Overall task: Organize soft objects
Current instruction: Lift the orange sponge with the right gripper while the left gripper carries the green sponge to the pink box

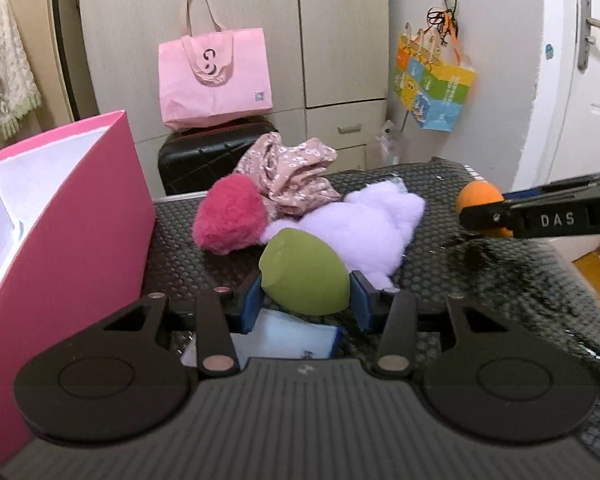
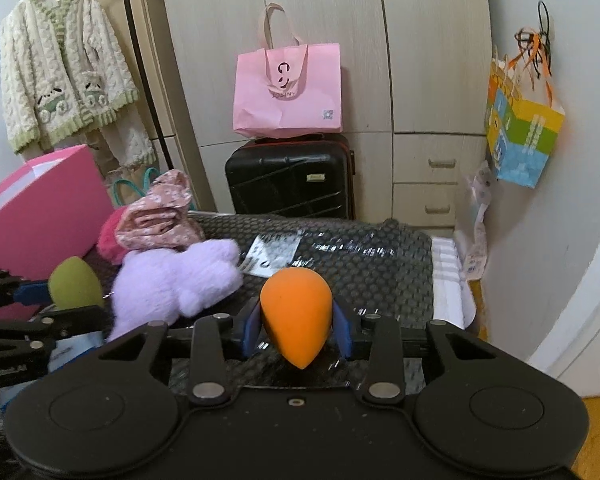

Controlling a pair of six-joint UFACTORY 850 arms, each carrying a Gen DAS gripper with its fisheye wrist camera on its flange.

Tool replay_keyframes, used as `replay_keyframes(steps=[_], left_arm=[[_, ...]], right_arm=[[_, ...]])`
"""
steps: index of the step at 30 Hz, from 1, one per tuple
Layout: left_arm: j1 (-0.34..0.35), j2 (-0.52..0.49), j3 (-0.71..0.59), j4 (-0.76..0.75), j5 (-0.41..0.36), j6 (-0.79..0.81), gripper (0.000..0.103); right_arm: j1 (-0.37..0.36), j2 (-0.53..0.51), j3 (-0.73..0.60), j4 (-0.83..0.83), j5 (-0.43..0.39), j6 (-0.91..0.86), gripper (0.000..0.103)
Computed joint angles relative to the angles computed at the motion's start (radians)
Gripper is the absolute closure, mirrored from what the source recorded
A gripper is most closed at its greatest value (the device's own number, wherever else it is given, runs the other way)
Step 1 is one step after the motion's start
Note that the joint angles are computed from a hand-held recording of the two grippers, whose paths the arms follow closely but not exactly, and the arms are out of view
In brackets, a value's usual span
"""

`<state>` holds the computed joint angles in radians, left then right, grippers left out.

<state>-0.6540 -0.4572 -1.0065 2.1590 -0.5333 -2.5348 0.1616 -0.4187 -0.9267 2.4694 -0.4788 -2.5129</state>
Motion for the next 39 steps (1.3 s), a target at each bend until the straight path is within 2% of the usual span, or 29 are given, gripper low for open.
replay_keyframes(steps=[13, 19, 22, 27, 30, 34, 37, 39], left_arm=[[-0.012, 0.078, 0.066, 0.118, 0.116, -0.102, 0.058], [-0.015, 0.147, 0.134, 0.148, 0.170, -0.134, 0.058], [-0.008, 0.186, 0.170, 0.183, 0.218, -0.167, 0.058], [-0.001, 0.255, 0.234, 0.343, 0.261, -0.321, 0.058], [-0.004, 0.289, 0.261, 0.331, 0.273, -0.303, 0.058], [0.014, 0.343, 0.294, 0.444, 0.327, -0.412, 0.058], [0.036, 0.387, 0.325, 0.619, 0.364, -0.598, 0.058], [0.041, 0.420, 0.347, 0.608, 0.375, -0.593, 0.058]], right_arm=[[0.022, 0.117, 0.118, -0.136, 0.020, 0.160, 0.061], [0.019, 0.176, 0.162, -0.344, 0.010, 0.402, 0.060], [0.034, 0.214, 0.197, -0.371, 0.020, 0.420, 0.060], [0.071, 0.270, 0.243, -0.349, 0.064, 0.367, 0.060], [0.092, 0.301, 0.265, -0.310, 0.102, 0.323, 0.060], [0.100, 0.340, 0.282, -0.404, 0.110, 0.402, 0.060], [0.113, 0.378, 0.295, -0.462, 0.124, 0.439, 0.060], [0.121, 0.403, 0.299, -0.519, 0.127, 0.481, 0.060]])
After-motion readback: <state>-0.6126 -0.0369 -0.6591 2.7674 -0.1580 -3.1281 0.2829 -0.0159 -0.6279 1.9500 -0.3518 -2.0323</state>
